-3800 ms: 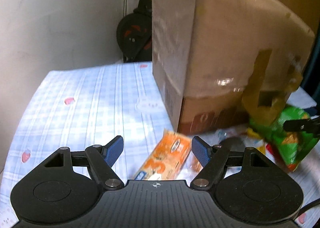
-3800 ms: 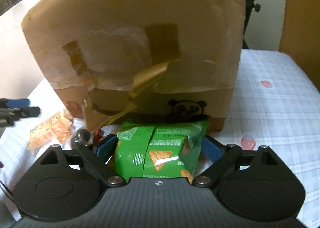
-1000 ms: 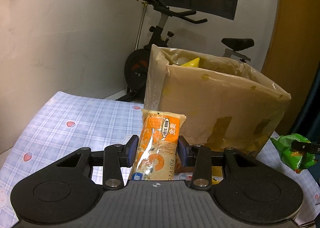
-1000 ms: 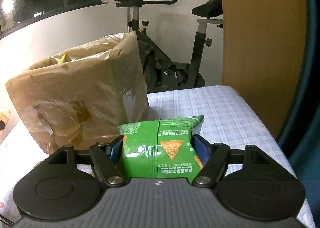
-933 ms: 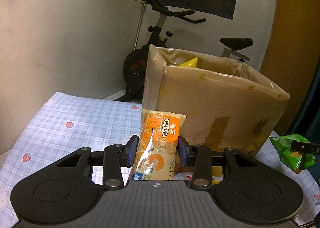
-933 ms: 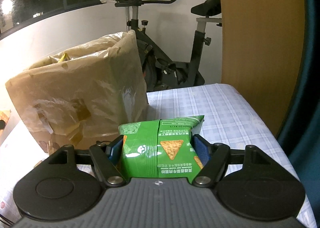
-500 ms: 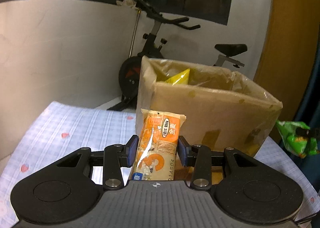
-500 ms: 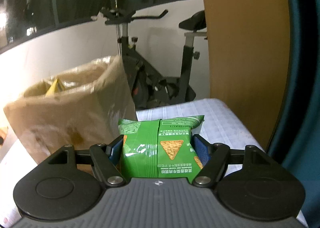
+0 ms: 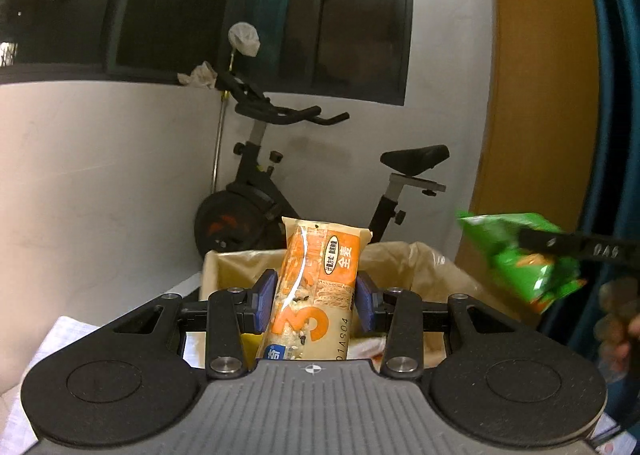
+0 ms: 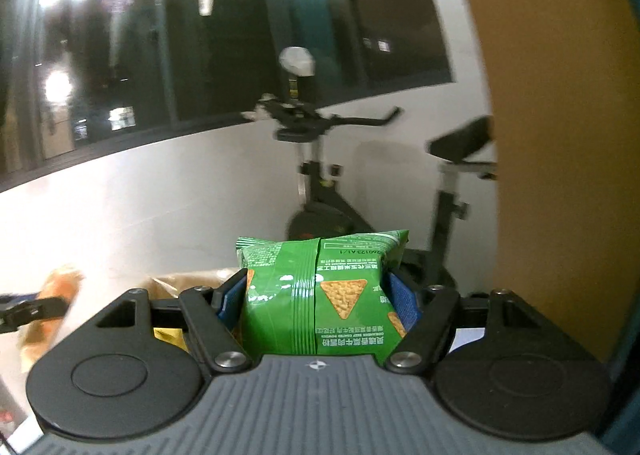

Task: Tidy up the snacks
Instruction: 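Open both tools to drop the chip bag and bread packet into the box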

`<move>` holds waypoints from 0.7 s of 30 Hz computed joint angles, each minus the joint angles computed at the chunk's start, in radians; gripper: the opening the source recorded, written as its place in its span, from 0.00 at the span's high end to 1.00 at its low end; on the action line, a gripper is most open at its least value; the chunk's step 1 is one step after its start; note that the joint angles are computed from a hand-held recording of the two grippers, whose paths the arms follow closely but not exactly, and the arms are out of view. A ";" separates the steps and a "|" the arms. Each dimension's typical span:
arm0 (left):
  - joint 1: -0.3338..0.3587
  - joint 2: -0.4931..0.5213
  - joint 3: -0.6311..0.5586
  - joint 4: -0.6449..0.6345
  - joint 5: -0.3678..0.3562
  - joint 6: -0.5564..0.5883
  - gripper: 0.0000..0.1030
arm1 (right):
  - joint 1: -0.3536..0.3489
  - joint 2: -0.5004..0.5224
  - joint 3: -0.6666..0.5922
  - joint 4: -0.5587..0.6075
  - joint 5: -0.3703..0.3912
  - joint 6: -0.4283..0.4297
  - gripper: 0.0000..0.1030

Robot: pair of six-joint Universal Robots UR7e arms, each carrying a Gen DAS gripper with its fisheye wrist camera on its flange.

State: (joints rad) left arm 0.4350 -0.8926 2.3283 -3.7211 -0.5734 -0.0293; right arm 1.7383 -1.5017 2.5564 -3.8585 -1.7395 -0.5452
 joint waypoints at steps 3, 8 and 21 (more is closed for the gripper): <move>0.052 0.028 -0.074 0.061 -0.039 -0.017 0.58 | 0.023 0.091 -0.064 0.013 0.020 -0.015 0.29; 0.123 0.075 -0.157 0.103 -0.053 -0.028 0.58 | 0.038 0.225 -0.160 0.056 0.025 -0.004 0.29; 0.185 0.078 -0.189 0.152 -0.084 -0.050 0.27 | 0.027 0.366 -0.202 0.043 -0.065 -0.071 0.25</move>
State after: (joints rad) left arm 0.6202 -0.8148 2.1395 -3.5690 -0.6573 -0.0795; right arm 1.7656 -1.1358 2.3546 -3.8158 -1.8049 -0.6163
